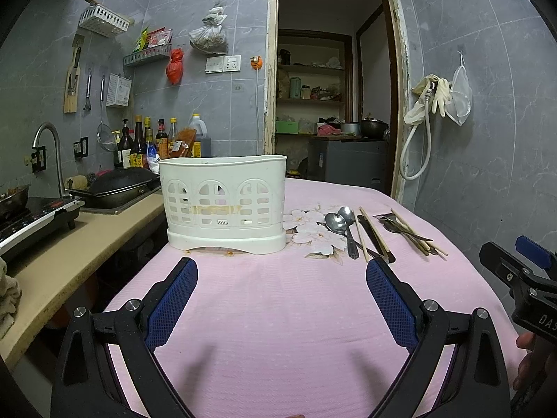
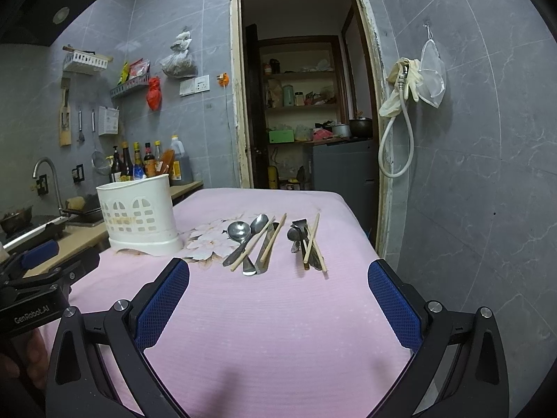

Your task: Organize utensils

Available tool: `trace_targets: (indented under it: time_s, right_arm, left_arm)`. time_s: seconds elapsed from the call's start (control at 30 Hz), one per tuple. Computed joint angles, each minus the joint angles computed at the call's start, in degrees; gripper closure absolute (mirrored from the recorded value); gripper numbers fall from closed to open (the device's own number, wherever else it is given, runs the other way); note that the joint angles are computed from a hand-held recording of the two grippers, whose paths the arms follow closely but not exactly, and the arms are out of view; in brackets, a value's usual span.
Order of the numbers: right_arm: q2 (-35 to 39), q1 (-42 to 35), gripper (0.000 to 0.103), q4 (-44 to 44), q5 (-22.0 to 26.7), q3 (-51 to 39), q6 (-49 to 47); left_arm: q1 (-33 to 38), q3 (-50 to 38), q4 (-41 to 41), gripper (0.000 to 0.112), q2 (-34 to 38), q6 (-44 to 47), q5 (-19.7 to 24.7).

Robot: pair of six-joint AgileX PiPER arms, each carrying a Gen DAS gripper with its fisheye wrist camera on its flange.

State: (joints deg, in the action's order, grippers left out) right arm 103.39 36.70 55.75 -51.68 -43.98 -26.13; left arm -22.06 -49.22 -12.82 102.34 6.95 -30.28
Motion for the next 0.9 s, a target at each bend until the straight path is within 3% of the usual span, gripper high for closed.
trace_targets:
  time_s: [0.9]
  right_arm:
    - [1.13, 0.68, 0.0, 0.41, 0.41, -1.25, -0.36]
  left_arm:
    - [0.69, 0.27, 0.98, 0.017, -0.66, -0.66, 0.68]
